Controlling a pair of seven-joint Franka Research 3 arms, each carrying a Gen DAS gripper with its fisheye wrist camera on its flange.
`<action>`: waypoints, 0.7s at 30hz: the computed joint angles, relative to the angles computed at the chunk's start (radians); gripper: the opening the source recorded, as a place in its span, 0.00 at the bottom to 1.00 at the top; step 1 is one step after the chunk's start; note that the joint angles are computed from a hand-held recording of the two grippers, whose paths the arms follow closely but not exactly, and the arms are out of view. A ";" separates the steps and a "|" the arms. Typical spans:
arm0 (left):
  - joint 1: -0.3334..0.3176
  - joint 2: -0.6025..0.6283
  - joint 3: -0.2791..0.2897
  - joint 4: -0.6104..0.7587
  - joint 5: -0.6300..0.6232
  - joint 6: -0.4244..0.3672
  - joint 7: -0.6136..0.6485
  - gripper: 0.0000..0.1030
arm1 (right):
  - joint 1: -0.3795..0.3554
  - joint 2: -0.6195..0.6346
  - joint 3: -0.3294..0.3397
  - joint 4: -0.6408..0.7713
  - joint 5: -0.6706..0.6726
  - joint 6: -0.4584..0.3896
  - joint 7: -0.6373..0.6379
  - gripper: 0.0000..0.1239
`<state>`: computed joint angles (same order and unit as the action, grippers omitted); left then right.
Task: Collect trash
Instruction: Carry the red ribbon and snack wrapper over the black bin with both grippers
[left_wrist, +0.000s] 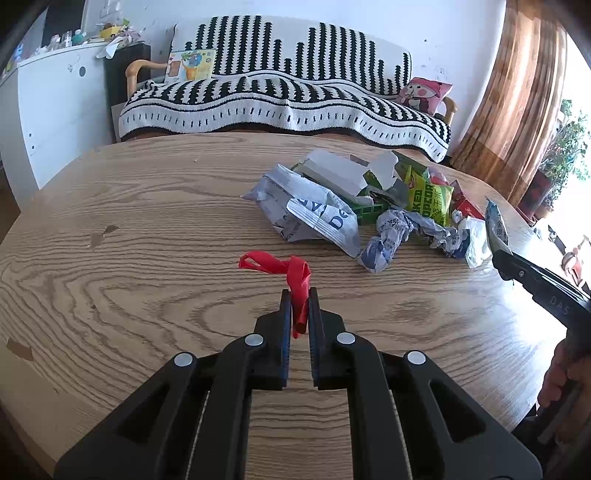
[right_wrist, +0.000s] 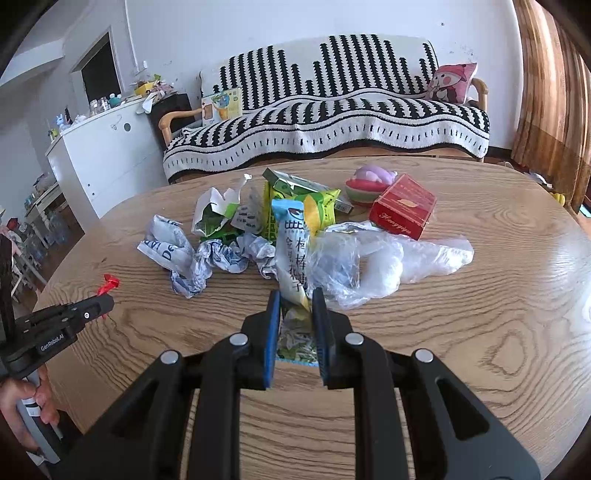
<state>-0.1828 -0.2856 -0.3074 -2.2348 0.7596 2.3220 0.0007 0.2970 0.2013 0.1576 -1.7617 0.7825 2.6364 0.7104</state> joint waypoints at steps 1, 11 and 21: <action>0.000 -0.001 0.000 -0.001 0.001 -0.001 0.002 0.07 | 0.002 0.000 -0.001 0.000 -0.004 0.001 0.005 0.14; 0.002 0.012 0.001 0.018 0.016 0.013 -0.007 0.07 | -0.024 -0.030 0.014 -0.023 0.144 0.061 -0.087 0.14; -0.104 0.296 -0.039 0.398 0.072 0.040 0.152 0.07 | -0.150 -0.207 -0.147 -0.145 0.345 -0.032 -0.189 0.14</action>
<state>-0.2872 0.0105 -0.3468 -1.8372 0.8317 2.3619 0.1530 0.1472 -0.0052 0.0109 -1.9063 1.1280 2.6040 0.5216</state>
